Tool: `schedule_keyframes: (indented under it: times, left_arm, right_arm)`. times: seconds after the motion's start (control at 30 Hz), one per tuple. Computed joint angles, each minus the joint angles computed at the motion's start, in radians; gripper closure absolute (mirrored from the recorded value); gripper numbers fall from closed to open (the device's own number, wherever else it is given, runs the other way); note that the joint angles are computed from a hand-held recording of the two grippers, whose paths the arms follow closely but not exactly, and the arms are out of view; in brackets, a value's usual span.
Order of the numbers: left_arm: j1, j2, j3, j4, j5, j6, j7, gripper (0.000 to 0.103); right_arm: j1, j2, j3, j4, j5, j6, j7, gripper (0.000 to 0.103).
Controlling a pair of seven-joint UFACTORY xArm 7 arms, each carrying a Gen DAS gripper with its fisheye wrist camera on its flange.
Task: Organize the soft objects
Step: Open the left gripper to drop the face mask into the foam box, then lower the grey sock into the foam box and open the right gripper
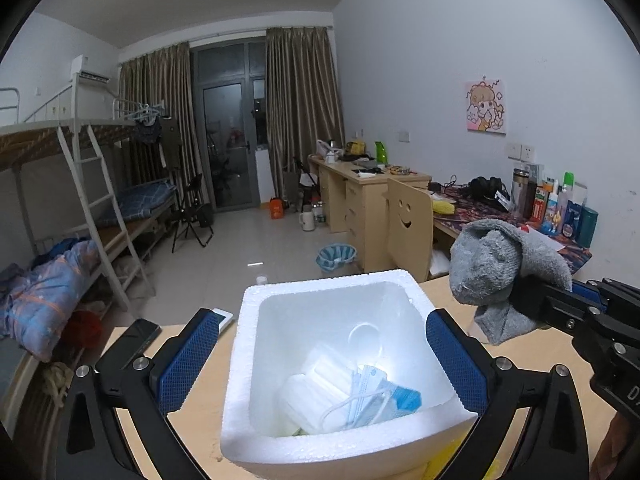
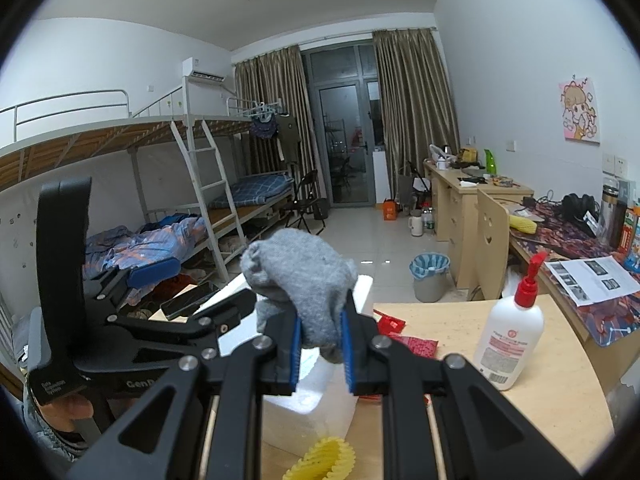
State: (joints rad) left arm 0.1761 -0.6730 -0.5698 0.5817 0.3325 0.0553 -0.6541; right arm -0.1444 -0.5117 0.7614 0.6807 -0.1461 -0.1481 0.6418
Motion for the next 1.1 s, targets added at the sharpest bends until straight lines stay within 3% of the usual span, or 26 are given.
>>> schedule_keyframes:
  times: [0.57,0.87,1.03,1.1]
  left_arm:
    - [-0.081,-0.221,0.108,-0.141,-0.032,0.098,-0.006,0.0]
    - [-0.016,-0.324,0.135,-0.218,-0.038,0.105,-0.029,0.0]
    - [-0.011,-0.318,0.169,-0.251,-0.052,0.064,-0.013,0.0]
    - [0.008,-0.319,0.147,-0.256,-0.057,0.059,-0.022,0.0]
  right_arm:
    - [-0.025,0.088,0.033,0.074,-0.046,0.029,-0.01,0.083]
    - [-0.15,0.172,0.163,0.158,-0.097,0.041,0.018,0.083]
    - [-0.303,0.205,0.316,0.228,-0.156,0.087,0.075,0.083]
    - [-0.345,0.207,0.358,0.238,-0.177,0.091,0.105,0.083]
